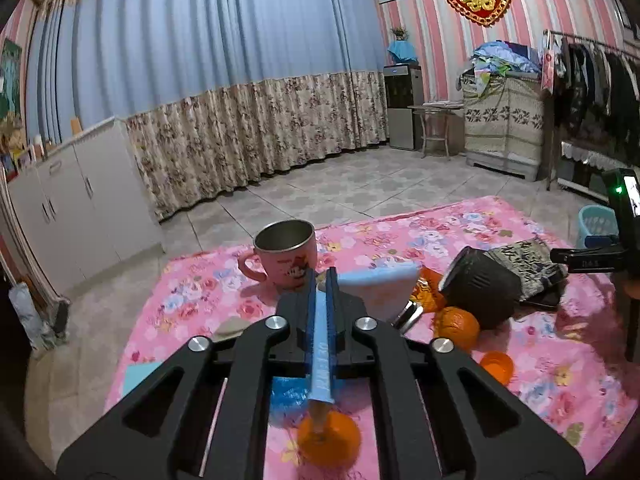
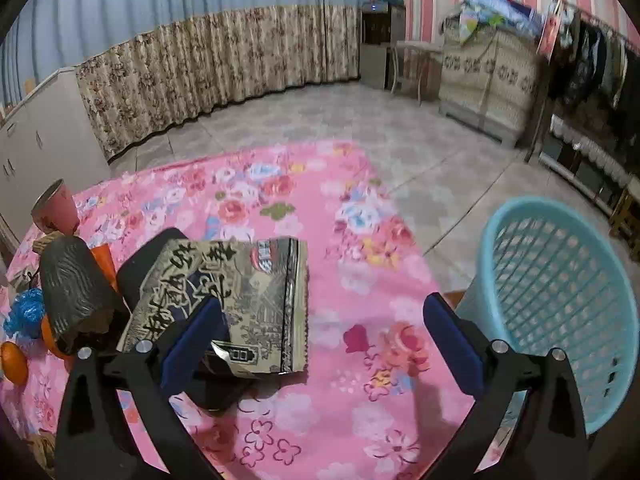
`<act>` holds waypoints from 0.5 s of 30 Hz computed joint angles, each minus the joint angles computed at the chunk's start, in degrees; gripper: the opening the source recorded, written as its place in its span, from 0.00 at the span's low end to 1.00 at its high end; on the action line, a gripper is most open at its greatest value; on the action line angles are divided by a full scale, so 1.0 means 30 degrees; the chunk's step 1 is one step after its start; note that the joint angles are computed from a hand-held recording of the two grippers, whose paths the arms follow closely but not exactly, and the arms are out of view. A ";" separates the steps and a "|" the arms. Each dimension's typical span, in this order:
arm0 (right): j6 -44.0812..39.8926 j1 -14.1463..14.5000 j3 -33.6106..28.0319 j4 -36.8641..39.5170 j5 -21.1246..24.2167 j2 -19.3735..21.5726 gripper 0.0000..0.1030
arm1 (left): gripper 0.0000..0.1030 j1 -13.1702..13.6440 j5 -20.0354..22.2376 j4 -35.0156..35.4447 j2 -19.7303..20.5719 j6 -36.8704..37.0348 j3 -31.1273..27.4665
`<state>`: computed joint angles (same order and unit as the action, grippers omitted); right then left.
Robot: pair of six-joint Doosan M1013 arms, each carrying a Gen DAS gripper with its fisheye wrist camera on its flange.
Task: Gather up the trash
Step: 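Grasp the black-and-gold snack bag with the right tool while the left tool lifts the card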
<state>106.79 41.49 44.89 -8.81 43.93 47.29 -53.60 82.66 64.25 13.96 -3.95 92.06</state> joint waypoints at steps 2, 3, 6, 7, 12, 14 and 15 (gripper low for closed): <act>-0.0756 0.0009 -0.0426 0.0523 0.0381 0.0289 0.87 | 0.01 0.0167 -0.0335 -0.0078 -0.0012 -0.0062 0.0027; -0.1192 -0.0004 -0.0695 0.1025 0.0684 0.0467 0.81 | 0.01 0.0223 -0.0457 -0.0098 -0.0010 -0.0111 -0.0005; -0.2055 -0.0138 -0.0852 0.2722 0.0769 0.0606 0.68 | 0.00 0.0364 -0.0930 -0.0119 -0.0009 -0.0379 -0.0044; -0.2705 -0.0203 -0.0872 0.3492 0.0813 0.0609 0.60 | 0.00 0.0374 -0.0945 -0.0132 -0.0005 -0.0368 -0.0055; -0.3971 -0.0105 -0.0385 0.4177 0.0120 0.0365 0.36 | 0.00 0.0471 -0.1081 -0.0518 -0.0361 -0.1387 0.0321; -0.4214 -0.0096 -0.0148 0.4286 -0.0201 0.0222 0.26 | 0.00 0.0474 -0.1036 -0.0828 -0.0616 -0.1888 0.0673; -0.4218 -0.0063 0.0063 0.4158 -0.0540 0.0101 0.21 | 0.00 0.0449 -0.0984 -0.1035 -0.0763 -0.2092 0.0878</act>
<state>94.14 41.30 45.08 3.67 42.31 47.59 -52.25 79.71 61.14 11.68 -10.23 94.69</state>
